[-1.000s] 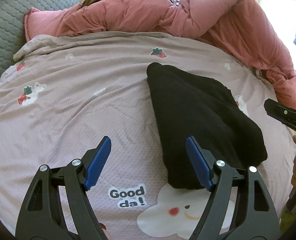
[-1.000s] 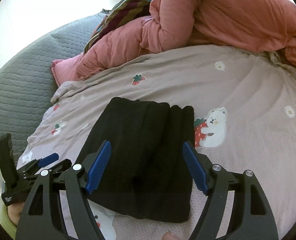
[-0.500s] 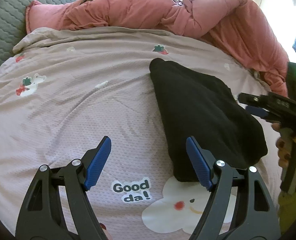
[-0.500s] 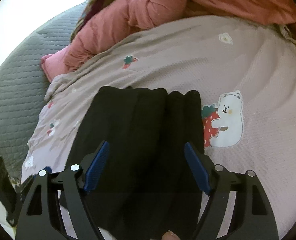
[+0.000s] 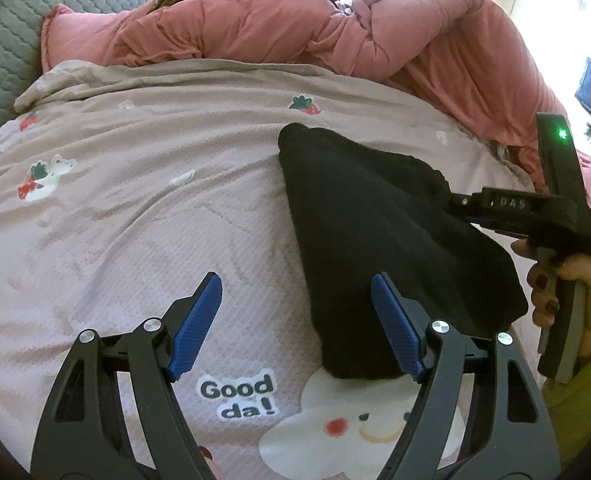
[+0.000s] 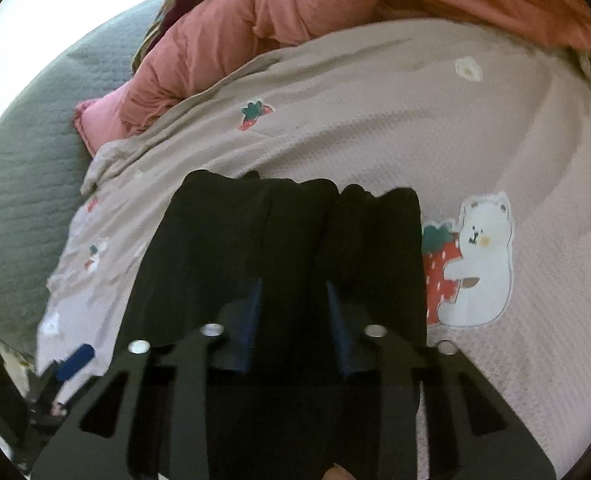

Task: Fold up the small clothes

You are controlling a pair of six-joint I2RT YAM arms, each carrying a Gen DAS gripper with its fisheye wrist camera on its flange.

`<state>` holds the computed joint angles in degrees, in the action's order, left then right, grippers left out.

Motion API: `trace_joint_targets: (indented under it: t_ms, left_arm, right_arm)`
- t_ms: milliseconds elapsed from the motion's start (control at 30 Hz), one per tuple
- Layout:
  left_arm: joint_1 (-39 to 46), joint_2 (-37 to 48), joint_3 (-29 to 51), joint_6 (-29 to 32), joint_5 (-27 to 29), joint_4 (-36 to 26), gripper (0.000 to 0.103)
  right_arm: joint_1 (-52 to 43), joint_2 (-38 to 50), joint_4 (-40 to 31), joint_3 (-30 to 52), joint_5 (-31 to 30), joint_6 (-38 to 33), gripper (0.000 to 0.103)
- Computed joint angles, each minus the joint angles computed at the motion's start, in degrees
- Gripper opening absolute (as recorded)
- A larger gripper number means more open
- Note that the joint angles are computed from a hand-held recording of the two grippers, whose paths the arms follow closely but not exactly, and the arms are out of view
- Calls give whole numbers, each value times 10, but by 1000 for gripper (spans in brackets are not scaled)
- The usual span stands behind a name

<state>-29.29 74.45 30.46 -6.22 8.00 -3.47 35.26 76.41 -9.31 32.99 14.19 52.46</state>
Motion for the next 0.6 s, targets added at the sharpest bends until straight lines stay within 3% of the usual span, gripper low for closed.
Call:
trace_joint_targets:
  t_ms: [133, 200, 267, 300, 333, 600]
  left_arm:
    - [-8, 15, 12, -4, 4, 3, 69]
    - [-11, 21, 12, -8, 11, 7, 69]
    - [-10, 34, 16, -13, 23, 12, 69]
    - [-11, 38, 16, -16, 26, 15, 69]
    - [-13, 42, 17, -19, 27, 18, 69]
    - [-22, 36, 21, -31, 41, 5, 69]
  right_arm:
    - [-27, 15, 33, -14, -32, -7, 38]
    - [-36, 20, 57, -27, -44, -8, 38]
    - [-30, 19, 67, -32, -41, -6, 32]
    - [-20, 18, 66, -30, -29, -9, 21]
    - [-14, 15, 65, -29, -20, -13, 16]
    - [57, -87, -15, -8, 77, -34, 11]
